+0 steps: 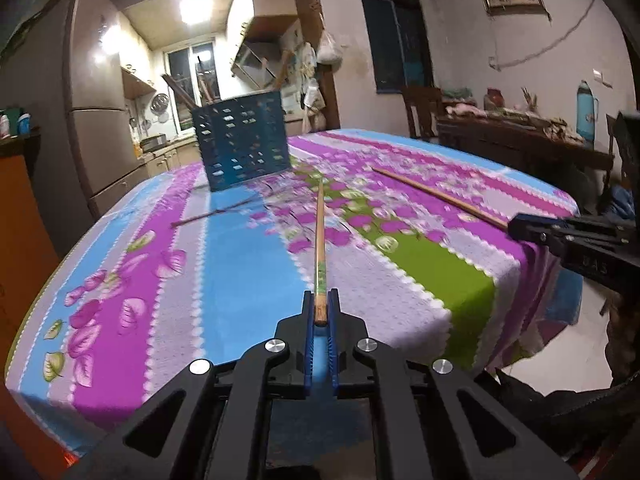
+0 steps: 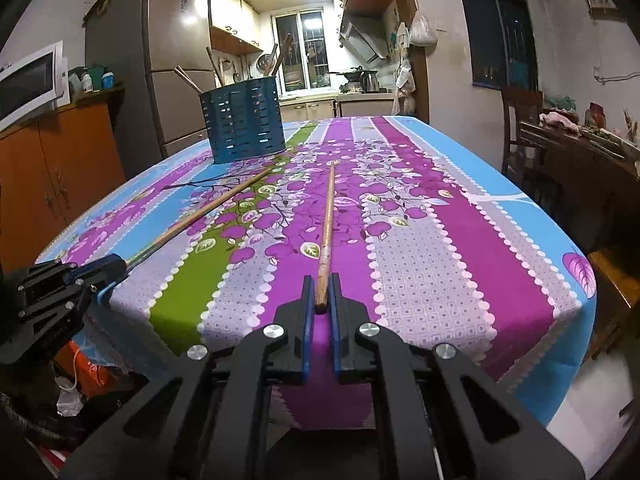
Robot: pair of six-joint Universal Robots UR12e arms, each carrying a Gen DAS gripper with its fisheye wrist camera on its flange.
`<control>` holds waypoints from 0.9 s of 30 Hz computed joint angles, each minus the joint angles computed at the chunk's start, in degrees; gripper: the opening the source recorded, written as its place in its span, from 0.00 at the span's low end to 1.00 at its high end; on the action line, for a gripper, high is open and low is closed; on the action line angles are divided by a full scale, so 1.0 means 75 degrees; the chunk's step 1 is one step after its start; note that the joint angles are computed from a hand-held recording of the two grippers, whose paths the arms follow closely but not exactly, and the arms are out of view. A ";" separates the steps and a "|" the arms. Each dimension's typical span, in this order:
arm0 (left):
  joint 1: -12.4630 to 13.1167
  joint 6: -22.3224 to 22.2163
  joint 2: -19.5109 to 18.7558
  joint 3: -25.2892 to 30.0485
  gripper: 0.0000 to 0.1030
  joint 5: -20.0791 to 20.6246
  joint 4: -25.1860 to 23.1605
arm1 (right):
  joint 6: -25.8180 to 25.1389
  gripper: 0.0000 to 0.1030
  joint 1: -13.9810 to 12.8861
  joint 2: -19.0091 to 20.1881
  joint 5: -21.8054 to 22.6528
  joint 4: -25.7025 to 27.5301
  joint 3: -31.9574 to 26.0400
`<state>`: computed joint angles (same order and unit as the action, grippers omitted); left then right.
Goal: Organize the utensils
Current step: 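Close the right gripper on a chopstick while the left gripper grasps the last chopstick, then lift both held chopsticks upright and carry them over the blue holder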
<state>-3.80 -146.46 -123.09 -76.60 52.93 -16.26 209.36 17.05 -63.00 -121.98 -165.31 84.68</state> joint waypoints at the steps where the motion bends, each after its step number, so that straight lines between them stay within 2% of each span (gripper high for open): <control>1: 0.0028 -0.0099 -0.0003 0.0005 0.07 -0.0052 0.0172 | -0.0040 0.05 0.0012 0.0007 -0.0048 0.0001 -0.0026; 7: 0.0160 -0.0830 -0.0060 0.0271 0.07 -0.0153 0.0860 | -0.0680 0.05 0.0072 0.0058 -0.0402 -0.0125 -0.0342; 14: 0.0329 -0.1496 -0.0153 0.0952 0.07 -0.0347 0.1281 | -0.2182 0.05 0.0069 0.0220 -0.0574 -0.0928 -0.0952; 20: 0.0400 -0.1772 -0.0360 0.1863 0.07 -0.0530 0.1008 | -0.3161 0.05 -0.0037 0.0448 -0.0347 -0.1417 -0.1653; 27: 0.0381 -0.2015 -0.0750 0.3077 0.07 -0.0736 0.0192 | -0.3649 0.05 -0.0170 0.0693 0.0069 -0.1241 -0.2436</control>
